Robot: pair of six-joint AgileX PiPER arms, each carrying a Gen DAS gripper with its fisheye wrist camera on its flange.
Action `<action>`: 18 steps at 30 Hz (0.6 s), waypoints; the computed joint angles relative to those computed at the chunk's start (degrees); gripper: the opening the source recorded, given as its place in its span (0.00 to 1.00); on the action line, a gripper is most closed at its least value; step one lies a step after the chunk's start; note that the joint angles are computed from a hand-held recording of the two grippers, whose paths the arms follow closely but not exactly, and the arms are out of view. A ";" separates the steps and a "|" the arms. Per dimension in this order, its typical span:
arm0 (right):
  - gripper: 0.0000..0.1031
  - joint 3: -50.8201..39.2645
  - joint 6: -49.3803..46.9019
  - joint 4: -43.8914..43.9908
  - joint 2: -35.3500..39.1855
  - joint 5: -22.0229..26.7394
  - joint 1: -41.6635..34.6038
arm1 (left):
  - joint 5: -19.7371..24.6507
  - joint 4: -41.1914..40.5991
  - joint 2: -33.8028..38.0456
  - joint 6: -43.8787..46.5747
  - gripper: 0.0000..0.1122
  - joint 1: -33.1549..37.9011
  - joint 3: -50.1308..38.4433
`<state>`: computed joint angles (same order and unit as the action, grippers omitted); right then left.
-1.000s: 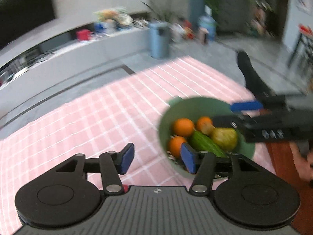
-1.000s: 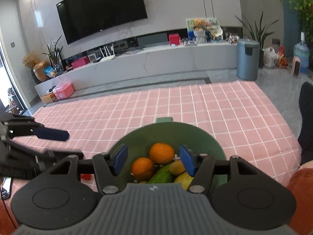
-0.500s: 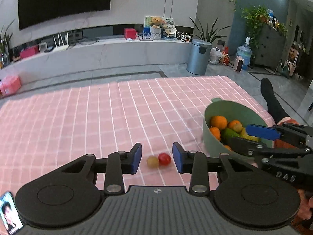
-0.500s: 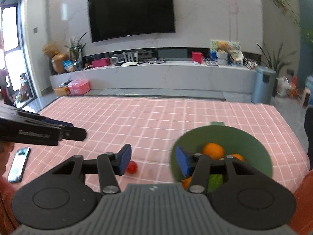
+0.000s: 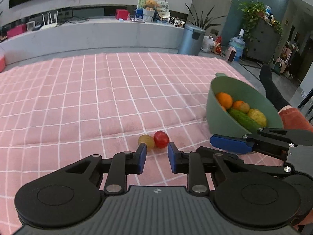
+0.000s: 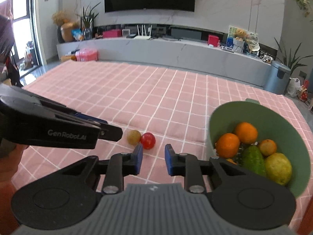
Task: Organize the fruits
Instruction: 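Close the left tool on the kiwi while the right tool grips the red tomato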
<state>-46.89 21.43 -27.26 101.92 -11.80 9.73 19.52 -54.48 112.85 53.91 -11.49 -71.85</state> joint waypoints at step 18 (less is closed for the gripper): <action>0.20 -9.72 -8.82 5.78 12.04 2.20 1.09 | -0.10 -7.21 8.53 9.30 0.27 0.49 -5.54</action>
